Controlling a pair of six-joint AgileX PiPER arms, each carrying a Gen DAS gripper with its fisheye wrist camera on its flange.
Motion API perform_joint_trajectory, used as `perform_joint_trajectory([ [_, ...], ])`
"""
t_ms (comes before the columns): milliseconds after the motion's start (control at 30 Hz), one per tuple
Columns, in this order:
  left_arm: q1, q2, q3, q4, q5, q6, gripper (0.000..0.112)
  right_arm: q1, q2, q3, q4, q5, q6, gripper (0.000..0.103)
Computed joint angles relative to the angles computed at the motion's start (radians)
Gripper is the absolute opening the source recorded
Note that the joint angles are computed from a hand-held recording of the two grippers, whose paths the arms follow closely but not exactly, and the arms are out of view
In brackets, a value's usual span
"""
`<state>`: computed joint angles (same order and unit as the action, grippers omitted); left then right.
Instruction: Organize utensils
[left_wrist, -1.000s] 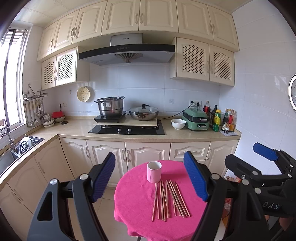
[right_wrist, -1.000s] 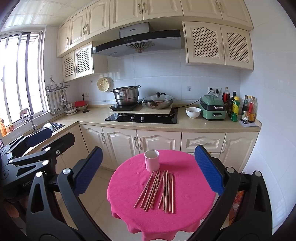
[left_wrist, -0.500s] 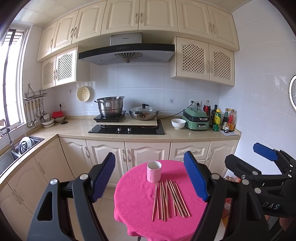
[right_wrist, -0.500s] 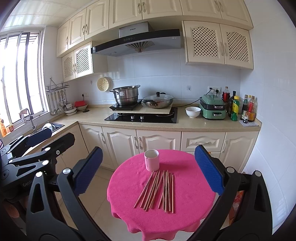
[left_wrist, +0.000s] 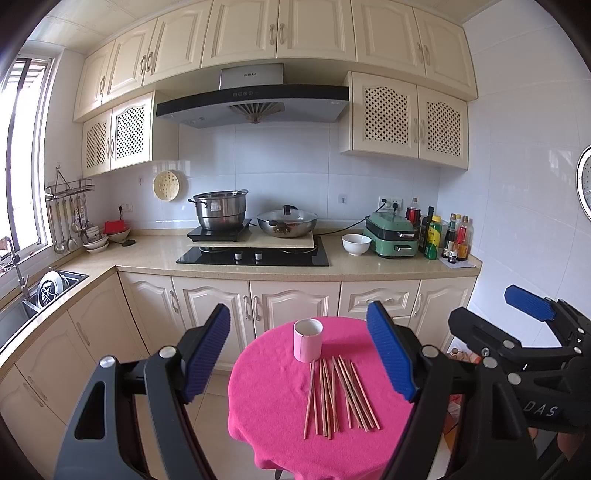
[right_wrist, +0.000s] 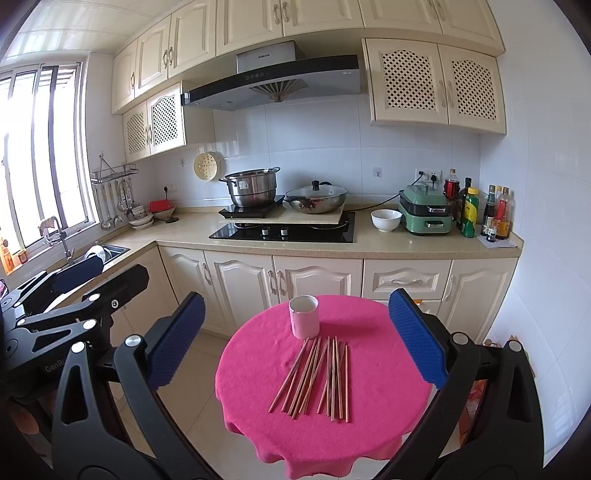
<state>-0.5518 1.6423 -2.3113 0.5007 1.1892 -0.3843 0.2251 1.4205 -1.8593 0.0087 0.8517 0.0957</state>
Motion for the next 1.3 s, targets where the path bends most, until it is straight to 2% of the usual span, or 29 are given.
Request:
perform_joint_trajectory([
  [500,-0.008,-0.009,0.033,0.013,-0.014,-0.016,0.075,0.006,0.002,-0.001,-0.005,0.003,0.009,0.097],
  [900,0.066,-0.071,0.173,-0.043,-0.092,0.005,0.075,0.028,0.025,-0.001,-0.016,-0.002,0.026,0.097],
  [1167,0.117,0.019,0.087,-0.125,-0.062,0.067,0.075,-0.006,0.125,-0.086,0.038,0.04,-0.003,0.097],
  [1300,0.177,0.115,0.001,-0.233,-0.019,0.12,0.075,-0.059,0.197,-0.12,0.084,0.056,-0.045,0.097],
])
